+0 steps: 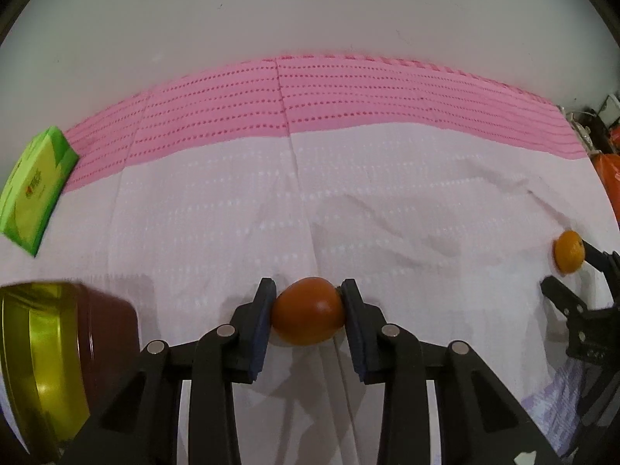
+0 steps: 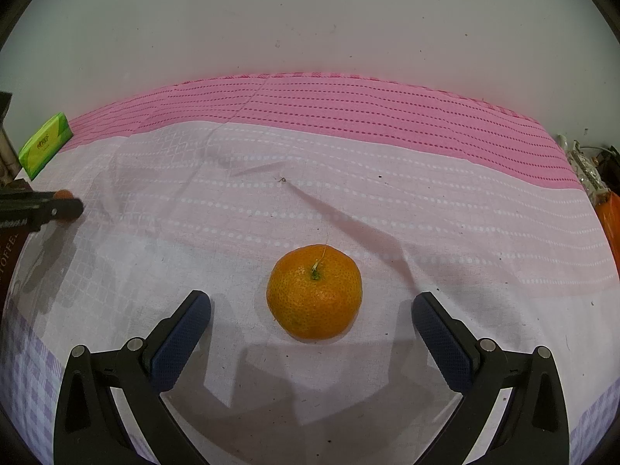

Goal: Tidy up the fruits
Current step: 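Carry the red tomato into the tin tray and open the left tool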

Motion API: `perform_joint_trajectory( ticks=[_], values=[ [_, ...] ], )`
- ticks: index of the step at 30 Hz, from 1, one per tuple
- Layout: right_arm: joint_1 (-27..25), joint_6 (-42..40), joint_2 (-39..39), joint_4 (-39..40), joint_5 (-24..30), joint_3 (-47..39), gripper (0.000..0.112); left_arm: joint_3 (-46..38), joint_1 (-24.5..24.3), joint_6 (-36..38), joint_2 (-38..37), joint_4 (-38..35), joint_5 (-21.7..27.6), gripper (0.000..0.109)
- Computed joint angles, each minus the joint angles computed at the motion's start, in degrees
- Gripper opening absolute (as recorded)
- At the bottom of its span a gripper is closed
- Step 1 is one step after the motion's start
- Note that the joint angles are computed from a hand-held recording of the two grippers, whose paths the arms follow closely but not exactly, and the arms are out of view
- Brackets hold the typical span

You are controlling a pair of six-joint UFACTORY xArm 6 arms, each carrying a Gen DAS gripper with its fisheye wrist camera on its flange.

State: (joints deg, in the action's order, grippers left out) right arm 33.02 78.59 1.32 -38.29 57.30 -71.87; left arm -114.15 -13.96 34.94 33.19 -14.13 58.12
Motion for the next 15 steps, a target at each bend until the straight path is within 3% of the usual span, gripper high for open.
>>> perform_joint_trajectory(
  ticks=[15],
  values=[
    [-0.1,0.1,0.1,-0.1,-0.1,0.0,0.103,15.7,3.5,3.5,-14.3,-3.6,-1.4,0.031]
  ],
)
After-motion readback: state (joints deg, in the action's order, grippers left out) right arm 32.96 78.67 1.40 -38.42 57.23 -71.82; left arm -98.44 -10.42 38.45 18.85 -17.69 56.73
